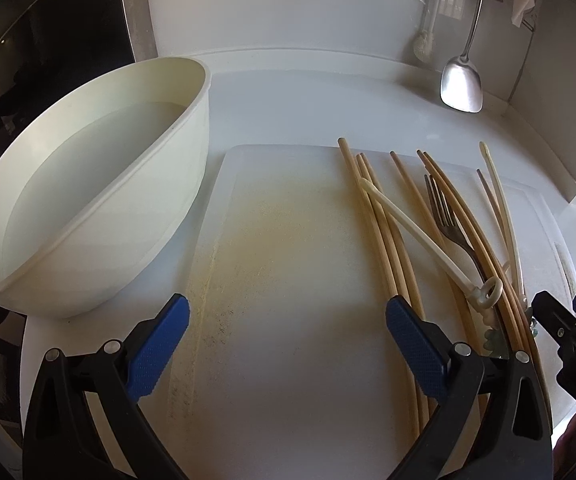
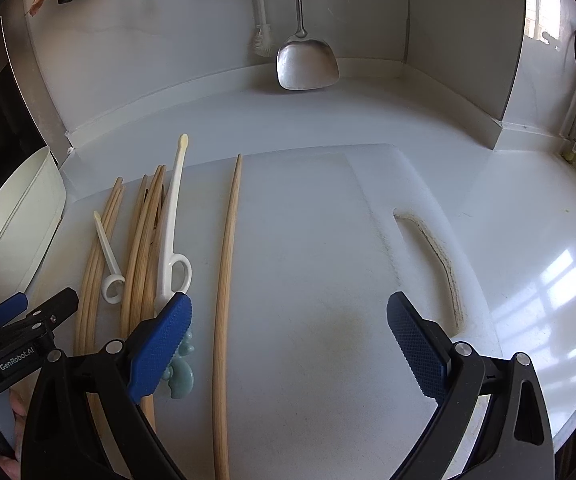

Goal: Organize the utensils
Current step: 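Move both tools down toward the wooden chopsticks on the cutting board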

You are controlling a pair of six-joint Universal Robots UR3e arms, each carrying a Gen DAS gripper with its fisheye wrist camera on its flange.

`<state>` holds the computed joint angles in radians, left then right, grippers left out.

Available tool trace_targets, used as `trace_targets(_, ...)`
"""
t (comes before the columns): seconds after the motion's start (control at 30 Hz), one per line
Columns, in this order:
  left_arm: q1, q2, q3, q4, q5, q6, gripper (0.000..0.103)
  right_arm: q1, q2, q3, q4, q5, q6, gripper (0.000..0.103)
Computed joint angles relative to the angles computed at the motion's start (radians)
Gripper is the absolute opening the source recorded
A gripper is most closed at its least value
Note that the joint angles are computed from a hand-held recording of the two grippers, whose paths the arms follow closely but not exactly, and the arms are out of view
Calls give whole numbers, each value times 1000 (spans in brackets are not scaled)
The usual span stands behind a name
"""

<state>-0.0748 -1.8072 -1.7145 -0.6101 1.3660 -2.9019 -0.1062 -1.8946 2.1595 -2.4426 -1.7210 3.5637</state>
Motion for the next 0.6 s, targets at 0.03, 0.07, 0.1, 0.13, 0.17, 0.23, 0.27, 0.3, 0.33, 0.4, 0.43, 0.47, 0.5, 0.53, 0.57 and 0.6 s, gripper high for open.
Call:
trace_targets(0.03, 7, 5, -3, 1, -19, -3, 97, -1, 1, 0, -3, 0, 0, 94)
trace_targets(0.07, 8, 4, -2, 2, -23, -4, 97, -1, 2, 0, -6, -2, 0, 94)
trace_targets(0.1, 2, -1, 6, -1, -16, -4, 97, 4, 7, 0, -9, -8, 3, 94)
trace_targets(0.13, -4, -8, 15, -7, -6, -1, 97, 4, 9, 0, -8, -11, 4, 94)
trace_targets(0.17, -7, -11, 17, -7, -6, 2, 97, 3, 9, 0, -8, -12, 3, 94)
trace_targets(0.23, -8, -15, 15, -2, -7, 5, 97, 3, 11, 0, -8, -16, 5, 94)
trace_targets(0.27, -7, -13, 9, 4, -9, 5, 97, 2, 11, 1, -8, -16, 5, 94)
trace_targets(0.3, -8, -14, 9, 5, -11, 7, 97, 0, 10, 2, -7, -14, 5, 94)
trace_targets(0.33, -7, -15, 9, 4, -15, 8, 97, 1, 10, 3, -8, -15, 7, 94)
trace_targets(0.4, -6, -20, 11, 6, -20, 10, 98, 2, 13, 1, -7, -17, 7, 94)
trace_targets(0.43, -7, -22, 10, 10, -19, 10, 98, 4, 14, 1, -8, -22, 8, 94)
trace_targets(0.47, -7, -22, 9, 12, -20, 13, 98, 7, 15, 1, -9, -27, 8, 94)
trace_targets(0.5, -6, -22, 8, 15, -20, 15, 98, 8, 16, 1, -9, -28, 8, 94)
trace_targets(0.53, -5, -18, 0, 25, -16, 15, 98, 8, 16, 2, -11, -28, 10, 94)
trace_targets(0.57, -3, -12, -13, 41, -14, 16, 98, 8, 16, 2, -10, -28, 13, 94)
trace_targets(0.6, 1, -6, -26, 58, -9, 17, 98, 8, 15, 2, -11, -26, 13, 94)
